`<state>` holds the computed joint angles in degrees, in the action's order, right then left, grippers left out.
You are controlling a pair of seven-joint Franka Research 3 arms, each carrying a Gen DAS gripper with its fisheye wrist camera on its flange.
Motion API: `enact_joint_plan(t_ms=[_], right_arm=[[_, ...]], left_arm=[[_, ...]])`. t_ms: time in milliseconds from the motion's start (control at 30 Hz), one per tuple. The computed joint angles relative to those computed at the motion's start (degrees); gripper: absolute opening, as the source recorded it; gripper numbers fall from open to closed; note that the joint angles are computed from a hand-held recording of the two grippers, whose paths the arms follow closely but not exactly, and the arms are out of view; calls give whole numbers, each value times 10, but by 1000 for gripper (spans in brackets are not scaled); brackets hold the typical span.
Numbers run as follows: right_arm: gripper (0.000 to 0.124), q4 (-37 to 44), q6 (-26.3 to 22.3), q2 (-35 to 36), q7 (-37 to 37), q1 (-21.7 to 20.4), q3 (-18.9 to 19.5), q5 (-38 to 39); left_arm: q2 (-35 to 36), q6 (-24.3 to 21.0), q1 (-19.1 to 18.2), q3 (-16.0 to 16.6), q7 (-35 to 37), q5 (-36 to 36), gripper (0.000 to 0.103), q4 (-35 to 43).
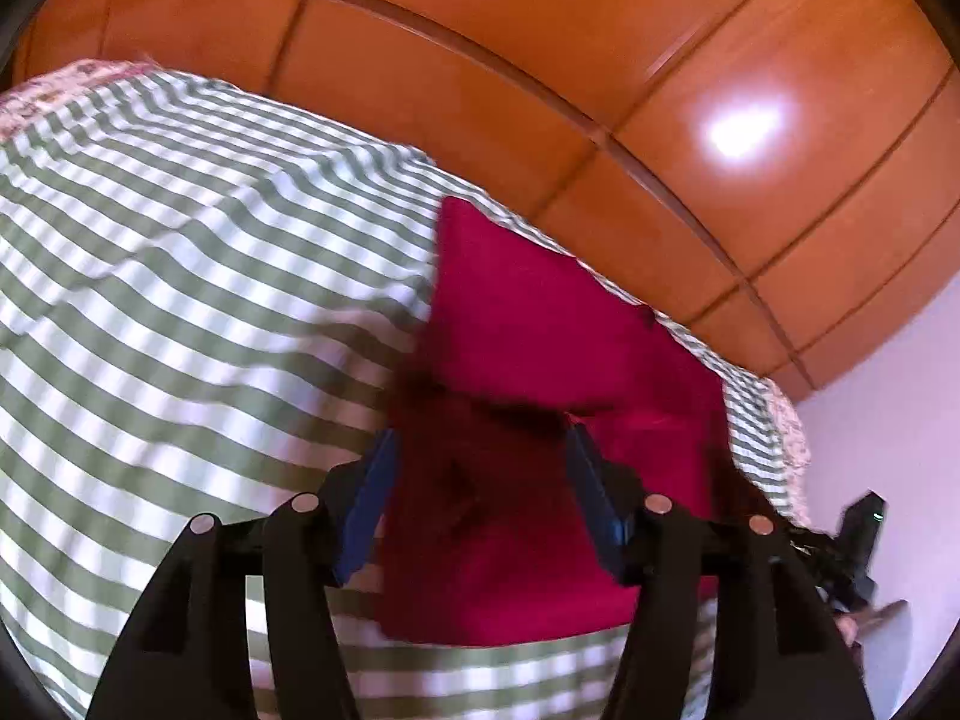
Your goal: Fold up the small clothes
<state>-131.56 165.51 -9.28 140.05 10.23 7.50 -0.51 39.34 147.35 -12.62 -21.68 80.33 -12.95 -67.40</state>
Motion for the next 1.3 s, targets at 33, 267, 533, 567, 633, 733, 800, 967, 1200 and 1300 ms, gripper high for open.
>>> enact_joint_plan(t_ms=[33,267,533,567,633,733,800,967,1200,1300], right_arm=[[83,-8,3,-8,33,-14,10,-28],[87,-91,-17,-77,61,-11,15,-5],[62,-51,-77,-40,119,-70,102,-175],[51,-45,-70,-31,126,-68,97,-187],[29,-23,-71,-9,123,-57,82,-199],[20,-14,-85,-10,105,-26,60,-190],[19,-29,-75,-30,90,-4,43,-168],[19,-80,-91,-101,-8,49,23,-57],[44,-120,-176,-167,-26,54,54,4],[71,-101,-198,-168,-7,26,77,-42]], left_arm=[[-5,-1,10,-2,4,-6,57,-14],[-71,33,71,-49,91,-80,62,-177],[-68,56,36,-41,112,-82,49,-189],[-66,56,24,-29,101,-65,41,-181],[-58,32,7,-12,82,-33,23,-159],[-75,34,26,-28,101,-44,16,-181],[-101,41,48,-46,130,-67,13,-218],[-182,35,94,-73,210,-169,13,-325],[-275,12,88,-56,277,-267,27,-436],[-266,34,64,-26,254,-260,43,-421]])
